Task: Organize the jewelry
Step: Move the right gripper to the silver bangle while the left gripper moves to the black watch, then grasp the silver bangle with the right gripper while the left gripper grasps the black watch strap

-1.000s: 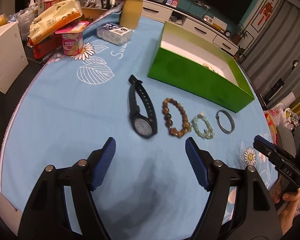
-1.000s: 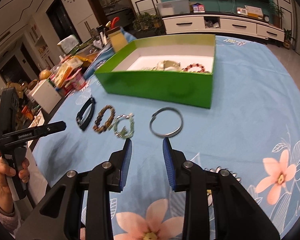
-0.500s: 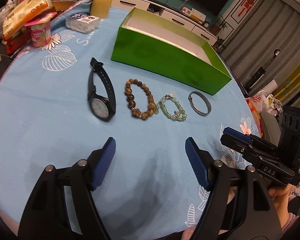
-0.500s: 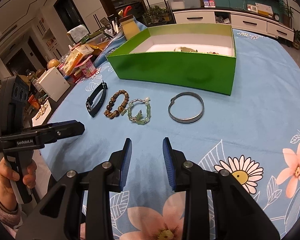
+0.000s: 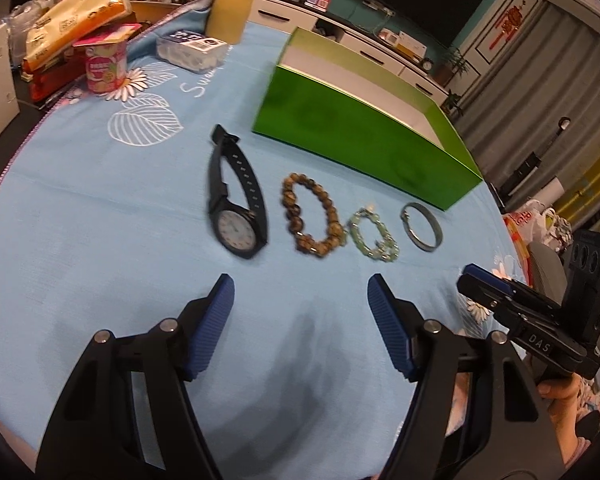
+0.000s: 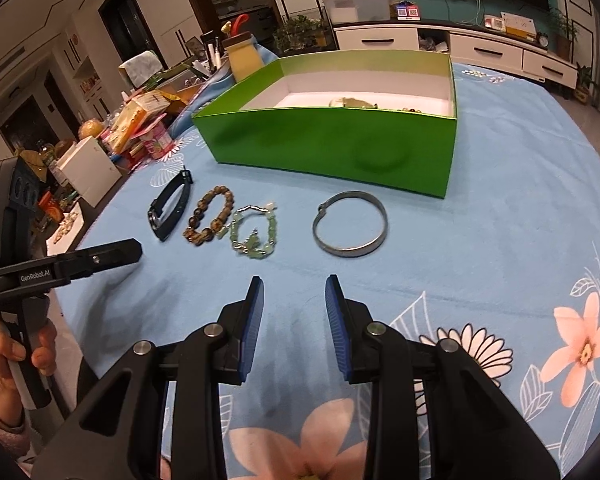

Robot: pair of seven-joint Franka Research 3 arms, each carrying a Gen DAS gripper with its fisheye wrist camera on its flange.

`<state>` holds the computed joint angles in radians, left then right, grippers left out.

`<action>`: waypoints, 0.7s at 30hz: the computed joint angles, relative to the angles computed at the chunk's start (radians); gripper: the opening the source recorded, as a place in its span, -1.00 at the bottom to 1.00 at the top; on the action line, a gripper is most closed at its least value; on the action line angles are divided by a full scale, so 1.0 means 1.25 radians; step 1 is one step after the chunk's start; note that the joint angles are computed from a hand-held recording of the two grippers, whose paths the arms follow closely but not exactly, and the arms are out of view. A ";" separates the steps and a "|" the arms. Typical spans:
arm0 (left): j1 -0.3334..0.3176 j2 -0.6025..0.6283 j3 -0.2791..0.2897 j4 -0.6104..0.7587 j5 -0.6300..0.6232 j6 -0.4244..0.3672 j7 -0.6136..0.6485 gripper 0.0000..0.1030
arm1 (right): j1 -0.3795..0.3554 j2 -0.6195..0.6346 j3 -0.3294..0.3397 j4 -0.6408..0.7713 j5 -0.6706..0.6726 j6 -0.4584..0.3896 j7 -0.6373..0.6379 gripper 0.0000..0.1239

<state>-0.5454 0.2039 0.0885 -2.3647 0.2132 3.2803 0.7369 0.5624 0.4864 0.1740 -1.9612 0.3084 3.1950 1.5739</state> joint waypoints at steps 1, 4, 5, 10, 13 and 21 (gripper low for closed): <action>-0.058 0.001 0.061 0.002 -0.004 -0.005 -0.006 0.31 | 0.018 0.002 -0.020 0.004 -0.004 -0.002 0.005 -0.48; -0.179 0.009 0.194 0.010 0.007 -0.020 -0.040 0.21 | 0.065 0.007 -0.076 0.014 -0.019 -0.008 0.020 -0.48; -0.185 0.013 0.207 0.019 0.014 -0.028 -0.053 0.18 | 0.080 0.010 -0.092 0.019 -0.026 -0.011 0.025 -0.48; -0.075 0.026 0.125 0.062 0.036 -0.061 -0.068 0.16 | 0.146 0.035 -0.172 0.062 -0.079 -0.029 0.041 -0.48; 0.050 0.044 0.010 0.100 0.011 -0.098 -0.036 0.15 | 0.176 0.062 -0.212 0.102 -0.112 -0.051 0.050 -0.48; 0.287 0.102 -0.220 0.194 -0.034 -0.207 0.052 -0.11 | 0.208 0.132 -0.275 0.211 -0.232 -0.153 0.093 -0.48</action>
